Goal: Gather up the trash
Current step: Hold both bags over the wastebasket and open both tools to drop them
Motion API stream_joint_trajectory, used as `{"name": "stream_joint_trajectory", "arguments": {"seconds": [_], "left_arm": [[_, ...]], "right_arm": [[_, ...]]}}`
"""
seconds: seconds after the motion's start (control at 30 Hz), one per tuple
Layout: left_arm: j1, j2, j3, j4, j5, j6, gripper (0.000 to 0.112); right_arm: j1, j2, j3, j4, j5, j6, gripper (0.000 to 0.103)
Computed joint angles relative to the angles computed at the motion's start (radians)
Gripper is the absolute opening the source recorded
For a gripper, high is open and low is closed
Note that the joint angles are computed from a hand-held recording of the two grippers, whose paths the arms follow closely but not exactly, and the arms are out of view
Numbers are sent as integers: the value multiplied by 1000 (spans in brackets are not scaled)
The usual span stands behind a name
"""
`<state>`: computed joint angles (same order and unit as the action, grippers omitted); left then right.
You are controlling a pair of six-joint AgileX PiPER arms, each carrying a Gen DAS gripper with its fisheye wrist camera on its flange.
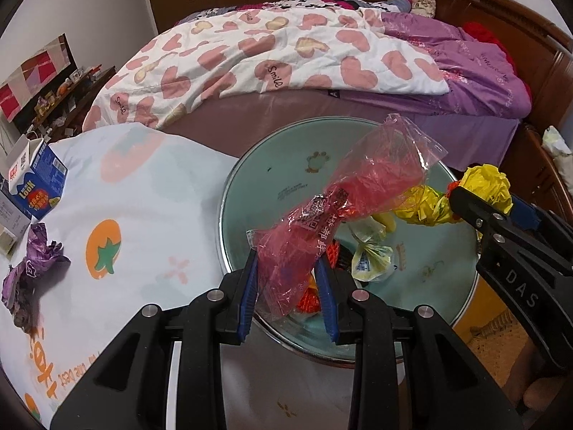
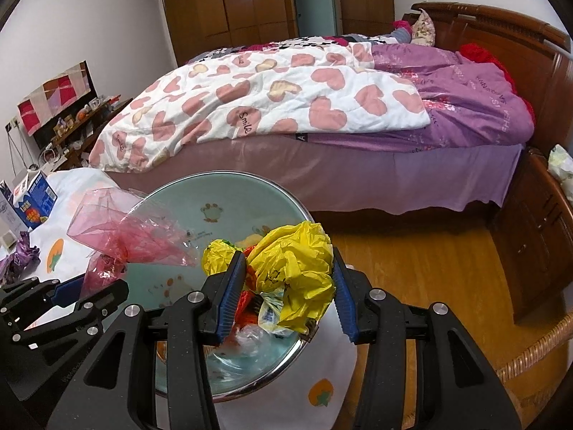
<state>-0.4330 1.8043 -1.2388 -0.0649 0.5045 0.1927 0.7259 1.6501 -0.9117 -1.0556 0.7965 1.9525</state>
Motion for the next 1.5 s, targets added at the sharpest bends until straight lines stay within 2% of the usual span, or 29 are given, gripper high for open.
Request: {"name": "stream_joint_trajectory", "arguments": {"seconds": [0.83, 1.17, 1.5], "left_arm": [[-6, 53, -34, 37, 13, -56, 32], [-5, 61, -36, 47, 13, -66, 32], [-5, 65, -39, 52, 14, -72, 35]], "right_arm": [[-24, 69, -46, 29, -41, -68, 48], [-39, 77, -54, 46, -77, -111, 53], [-24, 52, -31, 0, -67, -48, 57]]}}
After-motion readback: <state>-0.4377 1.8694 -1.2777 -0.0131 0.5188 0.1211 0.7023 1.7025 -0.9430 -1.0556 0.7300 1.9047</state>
